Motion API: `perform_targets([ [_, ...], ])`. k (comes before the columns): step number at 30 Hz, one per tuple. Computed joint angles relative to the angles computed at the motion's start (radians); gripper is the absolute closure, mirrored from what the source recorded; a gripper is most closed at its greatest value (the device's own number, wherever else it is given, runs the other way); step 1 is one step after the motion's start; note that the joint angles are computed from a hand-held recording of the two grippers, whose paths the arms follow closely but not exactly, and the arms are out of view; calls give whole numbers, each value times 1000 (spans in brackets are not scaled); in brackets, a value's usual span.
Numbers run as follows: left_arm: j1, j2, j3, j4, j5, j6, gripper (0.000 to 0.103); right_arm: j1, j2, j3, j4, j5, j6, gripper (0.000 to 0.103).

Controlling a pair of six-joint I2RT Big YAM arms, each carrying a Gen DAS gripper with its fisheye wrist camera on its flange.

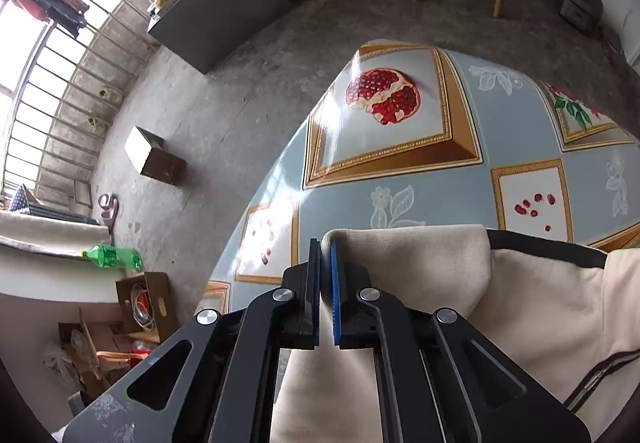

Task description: Fold large clothes

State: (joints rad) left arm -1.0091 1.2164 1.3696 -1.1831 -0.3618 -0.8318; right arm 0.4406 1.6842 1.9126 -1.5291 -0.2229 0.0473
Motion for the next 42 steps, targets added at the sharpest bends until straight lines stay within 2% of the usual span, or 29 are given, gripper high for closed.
perform_targets([
  [4, 4, -5, -5, -10, 5, -15, 103, 2, -15, -75, 105, 22, 53, 98],
  [6, 6, 0, -2, -43, -9, -34, 103, 5, -29, -106, 142, 62, 52, 92],
  [7, 10, -12, -15, -30, 0, -38, 103, -3, -43, -114, 142, 58, 58, 86],
  [8, 16, -16, -16, -34, 9, -43, 102, -16, -62, -119, 140, 35, 67, 74],
  [9, 19, -20, -16, -41, 13, -48, 102, -27, -85, -119, 141, 15, 75, 69],
  [11, 21, -36, -14, -54, 7, -62, 102, -60, -160, -127, 148, -8, 66, 52],
  [13, 23, -61, -18, -42, 12, -71, 100, -103, -260, -155, 154, -23, 48, 43],
  [14, 22, -74, -18, -33, 10, -73, 100, -140, -323, -182, 156, -42, 32, 38],
  [17, 8, -87, -2, -25, 4, -56, 99, -301, -504, -266, 108, -79, -22, 35],
  [20, -14, -72, 37, -38, -3, -33, 86, -545, -639, -357, 27, -110, -100, 35],
  [23, -36, -47, 70, -34, -7, -16, 72, -800, -708, -463, -48, -148, -180, 34],
  [25, -53, -22, 92, -39, -23, -19, 51, -930, -722, -533, -85, -185, -213, 36],
  [26, -58, -8, 104, -40, -28, -20, 47, -967, -727, -569, -88, -187, -221, 39],
  [28, -53, 25, 129, -37, -14, -10, 29, -998, -743, -637, -65, -175, -226, 42],
  [31, -28, 100, 197, -59, 34, 22, 23, -1013, -739, -685, -42, -216, -199, 51],
  [34, -7, 192, 287, -100, 46, 70, 19, -988, -732, -707, 7, -197, -162, 57],
  [37, 6, 268, 359, -127, 29, 100, 19, -972, -720, -727, 45, -149, -167, 76],
  [38, 10, 290, 379, -135, 29, 102, 19, -968, -719, -729, 54, -139, -174, 94],
  [39, 14, 308, 394, -139, 34, 105, 19, -965, -719, -728, 60, -127, -181, 98],
  [42, 22, 347, 426, -146, 30, 110, 19, -985, -716, -704, 68, -160, -193, 99],
])
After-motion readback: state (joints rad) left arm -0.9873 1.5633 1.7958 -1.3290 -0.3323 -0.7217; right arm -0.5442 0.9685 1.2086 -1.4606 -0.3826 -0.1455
